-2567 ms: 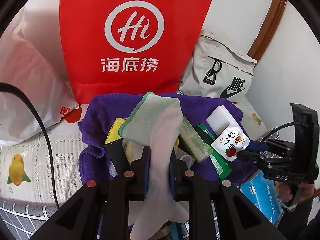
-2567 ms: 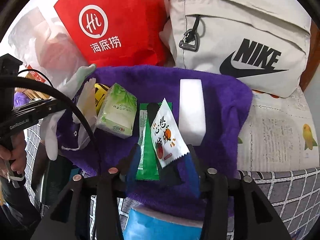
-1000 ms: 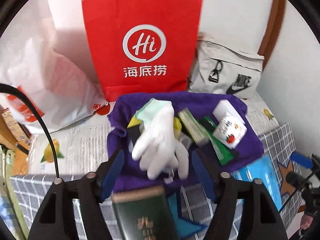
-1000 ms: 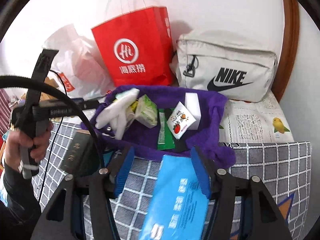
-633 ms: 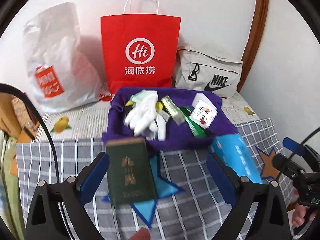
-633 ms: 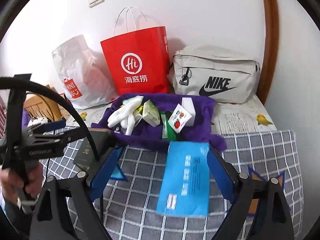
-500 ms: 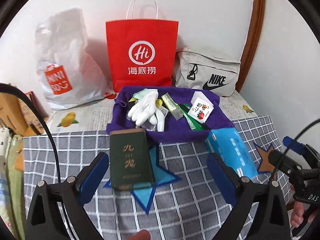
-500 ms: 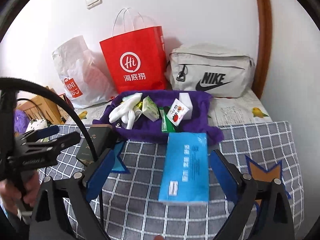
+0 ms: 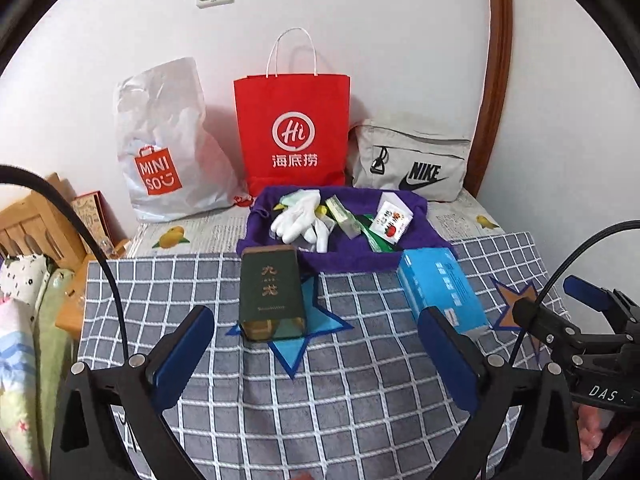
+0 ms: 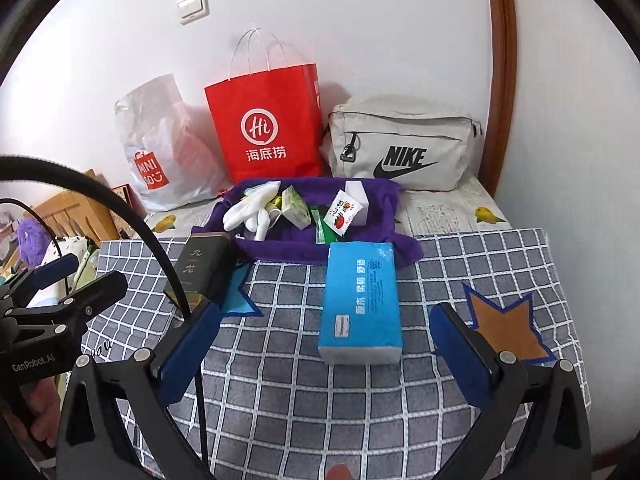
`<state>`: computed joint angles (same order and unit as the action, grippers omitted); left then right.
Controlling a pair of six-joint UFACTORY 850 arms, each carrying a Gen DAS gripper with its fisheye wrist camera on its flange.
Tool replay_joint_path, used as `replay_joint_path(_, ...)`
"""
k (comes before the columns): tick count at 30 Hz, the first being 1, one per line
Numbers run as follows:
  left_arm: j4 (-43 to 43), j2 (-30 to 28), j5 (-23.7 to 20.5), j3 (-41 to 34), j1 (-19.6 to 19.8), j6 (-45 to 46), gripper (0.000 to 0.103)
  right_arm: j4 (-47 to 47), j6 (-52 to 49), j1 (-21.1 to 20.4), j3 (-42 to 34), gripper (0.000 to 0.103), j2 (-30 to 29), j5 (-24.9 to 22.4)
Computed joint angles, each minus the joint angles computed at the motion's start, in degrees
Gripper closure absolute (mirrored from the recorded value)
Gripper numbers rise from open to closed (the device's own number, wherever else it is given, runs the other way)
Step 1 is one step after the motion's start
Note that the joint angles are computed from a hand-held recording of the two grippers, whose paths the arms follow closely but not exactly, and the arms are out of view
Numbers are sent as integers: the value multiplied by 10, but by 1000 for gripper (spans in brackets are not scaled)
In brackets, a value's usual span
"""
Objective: Organize soft objects
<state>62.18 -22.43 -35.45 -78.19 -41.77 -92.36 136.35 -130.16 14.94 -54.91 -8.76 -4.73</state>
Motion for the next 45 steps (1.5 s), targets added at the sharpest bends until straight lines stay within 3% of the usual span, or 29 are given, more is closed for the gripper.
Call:
replay_joint_path(5,-17,-1,-16,-3,-9,15,0,142,-134,-1,26,0,29,3)
replay_joint_path(13,-3,9,-18,7,-21,0,0,231,-224,-2,46,0,51,4)
replay_joint_path(45,0,20,-32,15,-29,6,0,396,-397,12,59,0,69,-1)
